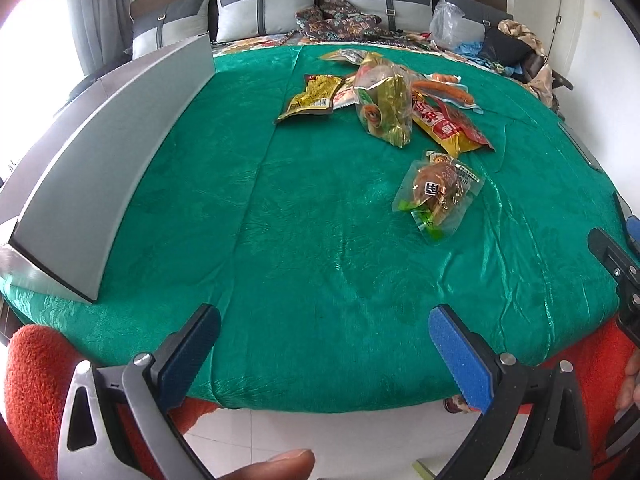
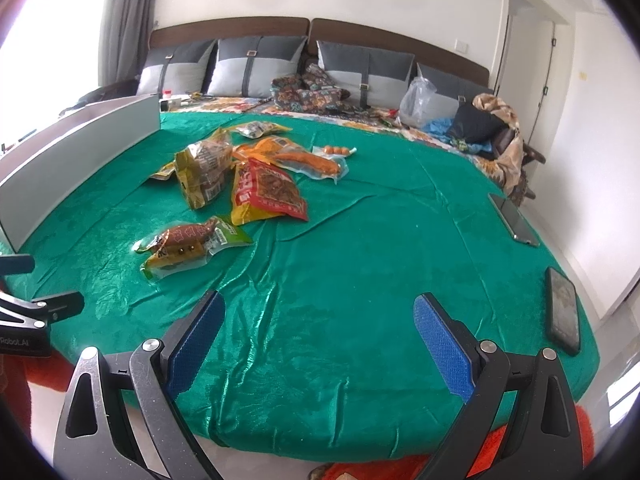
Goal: Organize snacks
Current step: 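Grasp the green-labelled sausage pack with the left gripper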
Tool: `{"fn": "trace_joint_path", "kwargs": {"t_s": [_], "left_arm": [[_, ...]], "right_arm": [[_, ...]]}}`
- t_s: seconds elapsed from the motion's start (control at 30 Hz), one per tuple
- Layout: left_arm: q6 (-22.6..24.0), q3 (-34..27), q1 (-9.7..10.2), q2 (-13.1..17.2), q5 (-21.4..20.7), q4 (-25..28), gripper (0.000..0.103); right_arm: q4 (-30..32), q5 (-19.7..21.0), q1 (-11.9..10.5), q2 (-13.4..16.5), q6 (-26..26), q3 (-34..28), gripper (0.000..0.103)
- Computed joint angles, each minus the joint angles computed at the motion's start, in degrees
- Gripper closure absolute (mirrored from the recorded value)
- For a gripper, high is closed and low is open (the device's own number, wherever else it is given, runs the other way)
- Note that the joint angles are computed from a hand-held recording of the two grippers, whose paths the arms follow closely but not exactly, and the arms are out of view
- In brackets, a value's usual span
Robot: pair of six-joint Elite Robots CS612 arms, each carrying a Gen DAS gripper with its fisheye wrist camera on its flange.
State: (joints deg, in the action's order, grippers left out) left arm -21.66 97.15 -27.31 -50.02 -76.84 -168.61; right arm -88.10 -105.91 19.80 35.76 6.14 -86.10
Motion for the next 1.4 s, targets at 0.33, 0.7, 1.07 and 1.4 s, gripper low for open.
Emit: {"fn": "trace_joint_path", "kwargs": {"t_s": [0.33,0.7,1.07,1.4], "left_arm": [[11.05,-12.25,0.77,3.90,-8.86,11.65,0.000],[17.44,-28.45,1.08,12.54,-12.13,27.88,0.000],[22.54,-31.16,1.79,13.45,-13.86,31.55,0.016],[17.14,-20.97,4.19,8.45,-15.11,22.33,0.042]], "right_arm": [[4.71,2.67,-1.29,-0.25,5.17,-0.34,0.006],[6.87,4.17,-2.23,-0.24,8.15,-1.08,0.006],[7.87,5.18,-2.73,-0.36,9.60,-0.76,0.006],[9.44,4.95,-3.03,-0.43,11.57,-0.71,0.006]]}}
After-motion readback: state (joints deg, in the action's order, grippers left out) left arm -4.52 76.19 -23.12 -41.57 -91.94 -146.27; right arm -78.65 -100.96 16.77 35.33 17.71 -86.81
